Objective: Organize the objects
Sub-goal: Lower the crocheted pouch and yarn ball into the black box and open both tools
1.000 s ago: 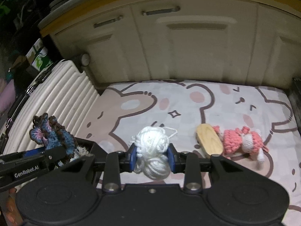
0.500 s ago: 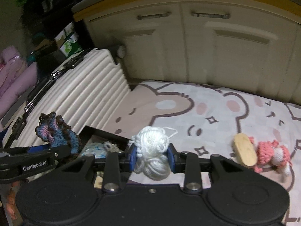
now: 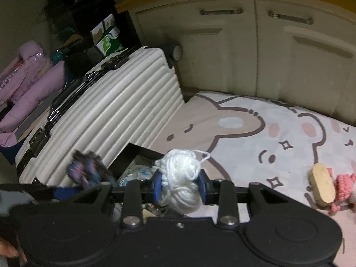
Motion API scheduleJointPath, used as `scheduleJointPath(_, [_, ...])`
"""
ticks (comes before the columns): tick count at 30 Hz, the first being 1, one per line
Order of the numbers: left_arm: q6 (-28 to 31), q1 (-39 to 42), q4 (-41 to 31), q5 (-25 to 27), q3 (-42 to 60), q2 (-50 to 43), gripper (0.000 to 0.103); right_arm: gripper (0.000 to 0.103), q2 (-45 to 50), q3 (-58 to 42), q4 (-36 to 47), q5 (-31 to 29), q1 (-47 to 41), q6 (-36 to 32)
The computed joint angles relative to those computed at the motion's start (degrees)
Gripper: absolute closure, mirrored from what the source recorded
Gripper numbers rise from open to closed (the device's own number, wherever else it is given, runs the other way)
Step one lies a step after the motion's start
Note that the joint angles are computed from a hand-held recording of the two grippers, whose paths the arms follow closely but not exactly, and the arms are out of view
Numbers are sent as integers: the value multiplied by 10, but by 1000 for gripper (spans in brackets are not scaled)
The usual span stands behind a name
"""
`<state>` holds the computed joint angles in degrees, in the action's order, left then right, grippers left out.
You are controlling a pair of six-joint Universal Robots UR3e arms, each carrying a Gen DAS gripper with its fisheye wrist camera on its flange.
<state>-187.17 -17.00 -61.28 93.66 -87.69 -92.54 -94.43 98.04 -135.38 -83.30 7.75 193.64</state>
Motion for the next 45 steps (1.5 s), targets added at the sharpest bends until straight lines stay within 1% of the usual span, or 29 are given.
scheduleJointPath(6, [35, 1, -41, -8, 13, -36, 61, 69, 30, -12, -6, 13, 7, -1])
scheduleJointPath(10, [50, -7, -51, 11, 19, -64, 61, 69, 50, -18, -7, 28, 5, -1])
scheduleJointPath(15, [70, -10, -50, 32, 20, -86, 61, 69, 76, -27, -9, 41, 7, -4])
scheduleJointPath(20, [91, -12, -40, 35, 20, -101, 61, 69, 110, -44, -27, 23, 21, -4])
scheduleJointPath(23, [105, -15, -35, 35, 21, -110, 61, 69, 131, -49, -44, 22, 21, 1])
scheduleJointPath(27, [119, -11, -31, 21, 16, -114, 61, 69, 161, -62, -55, 18, 24, 3])
scheduleJointPath(31, [125, 2, -25, 0, 3, -111, 61, 69, 189, -75, -62, 0, 31, 3])
scheduleJointPath(35, [129, 15, -11, -19, -14, -100, 59, 69, 216, -86, -81, -18, 43, -18])
scheduleJointPath(39, [128, 30, -7, -45, -30, -84, 56, 69, 244, -112, -65, -32, 55, -39])
scheduleJointPath(41, [128, 37, -4, -55, -35, -79, 55, 69, 257, -130, -38, -42, 60, -41])
scheduleJointPath(45, [130, 42, 3, -64, -41, -75, 54, 69, 269, -137, -29, -51, 66, -48])
